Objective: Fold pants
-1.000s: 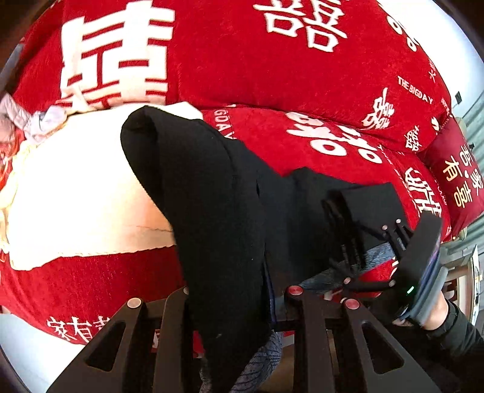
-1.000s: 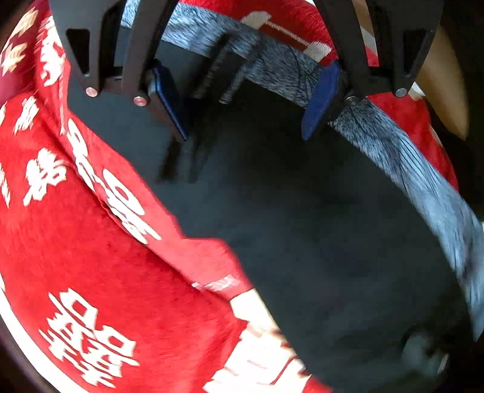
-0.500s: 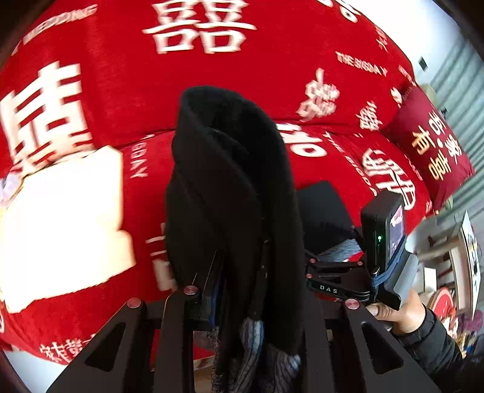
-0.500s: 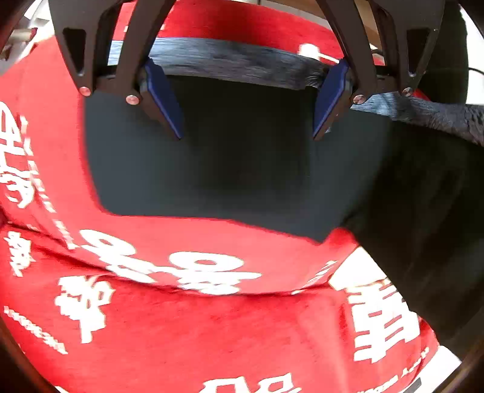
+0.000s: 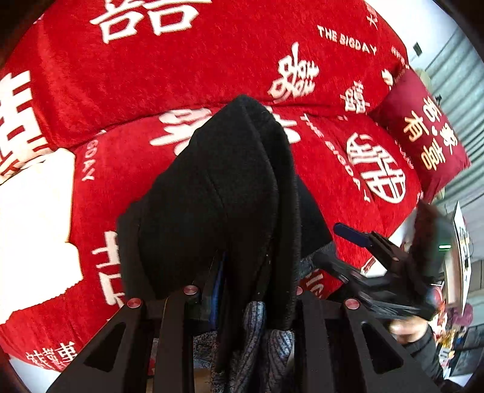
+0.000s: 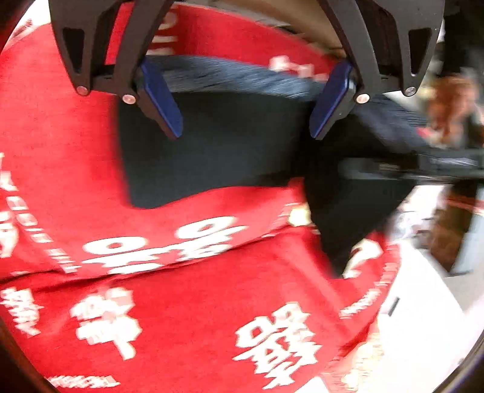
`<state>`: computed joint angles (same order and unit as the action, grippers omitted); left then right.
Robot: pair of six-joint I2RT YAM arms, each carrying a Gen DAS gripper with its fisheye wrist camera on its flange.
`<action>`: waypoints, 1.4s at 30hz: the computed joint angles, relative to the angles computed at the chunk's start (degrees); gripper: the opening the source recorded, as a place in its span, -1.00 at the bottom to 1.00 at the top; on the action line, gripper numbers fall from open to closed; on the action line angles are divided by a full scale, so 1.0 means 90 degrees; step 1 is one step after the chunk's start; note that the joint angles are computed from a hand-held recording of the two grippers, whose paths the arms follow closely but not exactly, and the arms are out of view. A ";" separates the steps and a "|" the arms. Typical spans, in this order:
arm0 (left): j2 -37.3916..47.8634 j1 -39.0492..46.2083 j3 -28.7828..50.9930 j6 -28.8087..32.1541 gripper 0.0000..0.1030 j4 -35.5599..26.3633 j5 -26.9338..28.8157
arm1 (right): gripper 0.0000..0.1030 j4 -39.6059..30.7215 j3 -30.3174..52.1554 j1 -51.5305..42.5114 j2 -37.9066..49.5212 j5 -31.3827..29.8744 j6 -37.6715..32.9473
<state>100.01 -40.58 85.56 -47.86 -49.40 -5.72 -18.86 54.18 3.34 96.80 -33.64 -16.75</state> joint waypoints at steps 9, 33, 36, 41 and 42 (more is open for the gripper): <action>0.0327 -0.0240 0.0999 0.0110 -0.72 -0.0717 -0.0533 | 0.76 0.2138 -0.1219 0.2173 0.0548 0.2249 0.0003; 0.2035 -0.0161 0.1976 0.0098 -0.73 -0.0794 0.0274 | 0.37 0.3342 -0.2599 0.1421 -0.0604 -0.1014 0.0494; 0.2011 -0.0124 0.2306 0.0103 -0.73 -0.0983 0.0156 | -0.20 0.2730 -0.2296 0.1220 -0.0760 -0.1101 0.0406; 0.2315 -0.0418 0.3609 0.0350 -0.73 -0.1415 -0.0081 | -0.29 0.2274 -0.2464 0.0305 -0.1822 -0.1511 0.0212; 0.2523 -0.0502 0.4007 0.0444 -0.72 -0.1531 -0.0138 | -0.29 0.2208 -0.2485 0.0104 -0.1915 -0.1575 0.0151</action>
<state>122.71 -45.10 121.63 -43.87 -63.18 -6.96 1.01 31.82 4.27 79.56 -47.82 -15.39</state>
